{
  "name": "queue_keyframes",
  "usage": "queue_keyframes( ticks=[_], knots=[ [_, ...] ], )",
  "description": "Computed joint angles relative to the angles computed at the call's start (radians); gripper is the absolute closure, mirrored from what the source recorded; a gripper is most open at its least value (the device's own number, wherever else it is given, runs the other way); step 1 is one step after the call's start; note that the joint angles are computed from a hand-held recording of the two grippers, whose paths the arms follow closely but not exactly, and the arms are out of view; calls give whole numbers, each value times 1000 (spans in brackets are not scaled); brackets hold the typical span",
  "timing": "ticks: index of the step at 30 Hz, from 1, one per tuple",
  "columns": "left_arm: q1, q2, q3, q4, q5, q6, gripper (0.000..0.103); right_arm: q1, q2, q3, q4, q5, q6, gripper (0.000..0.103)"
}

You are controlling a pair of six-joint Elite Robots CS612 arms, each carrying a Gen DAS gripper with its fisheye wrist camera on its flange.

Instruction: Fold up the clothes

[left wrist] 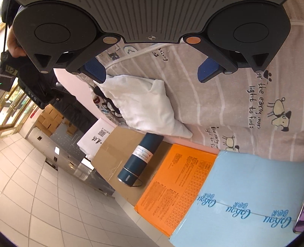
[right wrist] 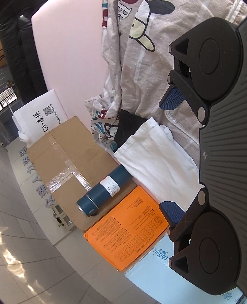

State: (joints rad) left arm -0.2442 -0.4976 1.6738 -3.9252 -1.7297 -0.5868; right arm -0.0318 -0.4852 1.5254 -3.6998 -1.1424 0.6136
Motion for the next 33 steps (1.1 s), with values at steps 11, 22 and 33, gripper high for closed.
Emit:
queue_keyframes(
  ticks=[11, 22, 33],
  knots=[
    [45, 91, -207, 83, -216, -312, 0, -29, 50, -173, 383, 233, 10, 0],
    [-9, 108, -279, 235, -50, -194, 2, -21, 148, -331, 337, 247, 136, 0],
    [-21, 133, -286, 142, 36, -95, 91, -4, 180, -345, 198, 233, 17, 84]
  ],
)
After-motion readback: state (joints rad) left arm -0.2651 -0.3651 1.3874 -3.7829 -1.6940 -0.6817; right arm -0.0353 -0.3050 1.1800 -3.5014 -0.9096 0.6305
